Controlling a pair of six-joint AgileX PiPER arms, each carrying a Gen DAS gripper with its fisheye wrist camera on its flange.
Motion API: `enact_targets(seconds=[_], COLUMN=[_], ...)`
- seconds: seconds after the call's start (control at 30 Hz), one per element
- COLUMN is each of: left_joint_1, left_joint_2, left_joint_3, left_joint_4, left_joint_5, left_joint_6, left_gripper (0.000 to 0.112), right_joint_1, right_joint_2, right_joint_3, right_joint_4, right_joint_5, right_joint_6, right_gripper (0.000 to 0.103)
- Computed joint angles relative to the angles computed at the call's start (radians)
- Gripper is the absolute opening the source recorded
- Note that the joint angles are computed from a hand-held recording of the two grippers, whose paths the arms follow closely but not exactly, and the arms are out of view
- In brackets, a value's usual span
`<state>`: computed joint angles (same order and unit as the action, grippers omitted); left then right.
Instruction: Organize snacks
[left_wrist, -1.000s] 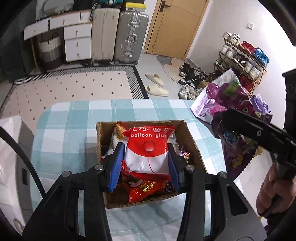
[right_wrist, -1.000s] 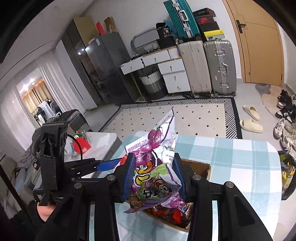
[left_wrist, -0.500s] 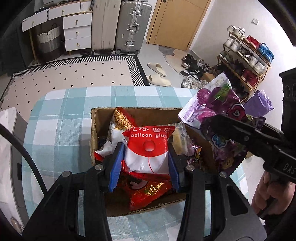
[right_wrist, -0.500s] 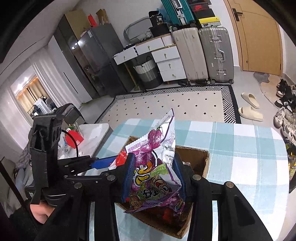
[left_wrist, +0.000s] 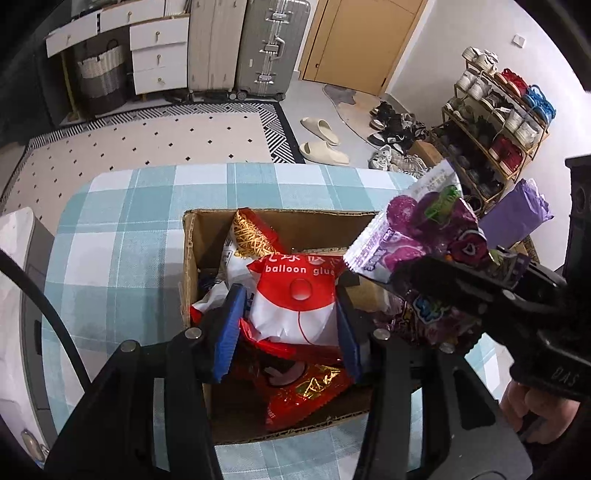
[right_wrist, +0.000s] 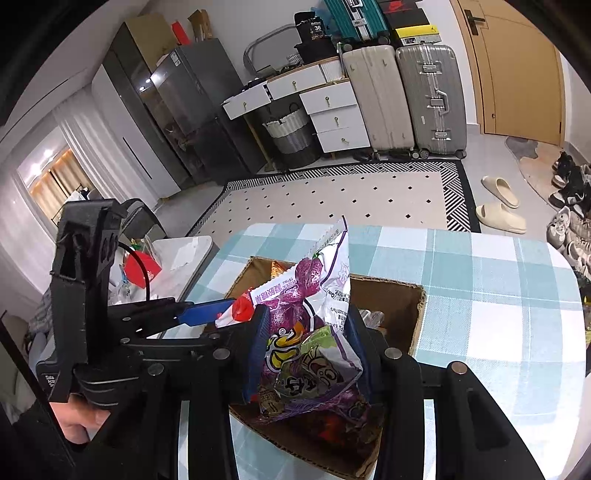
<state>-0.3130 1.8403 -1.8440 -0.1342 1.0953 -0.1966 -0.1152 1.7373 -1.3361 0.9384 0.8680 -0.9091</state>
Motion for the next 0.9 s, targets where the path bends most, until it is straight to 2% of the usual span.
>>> enact_targets(seconds=[0.1,0.23,0.43,0.57,0.63,0.77,0.9], left_joint_1=[0.02,0.012,0.007,0.01,0.005,-0.015,-0.043], left_joint_2=[0.006,0.002,-0.065,-0.17,-0.231,-0.326,-0.438], left_joint_3=[-0.014,-0.029,0.023,0.127,0.181,0.251,0.334], left_joint_4=[-0.035,-0.017,0.021,0.047,0.078,0.141,0.204], left_joint_5=[0.018,0.039,0.009,-0.055,-0.086,-0.101,-0.136], left_joint_6=[0.013,0.013,-0.02,-0.049,-0.069,-0.097,-0.153], left_gripper=[0.049,0.055,0.055,0.055,0.058,0.06,0.069], right_joint_1=[0.007,0.013,-0.018,-0.071,-0.117,-0.183,-0.238], right_joint_2=[-0.009,-0.025,-0.066,-0.128,-0.17,-0.264,-0.368], right_joint_3=[0.007,0.025,0.068,0.109,0.146,0.23,0.32], right_joint_4=[0.007,0.02,0.055,0.108,0.173,0.254,0.294], right_joint_5=[-0.011,-0.055,-0.066,-0.054,-0.027,0.005,0.046], right_joint_6=[-0.013,-0.035,-0.094,-0.141,-0.187,-0.268,-0.338], right_gripper=[0.044,0.06,0.061,0.062,0.067,0.069,0.07])
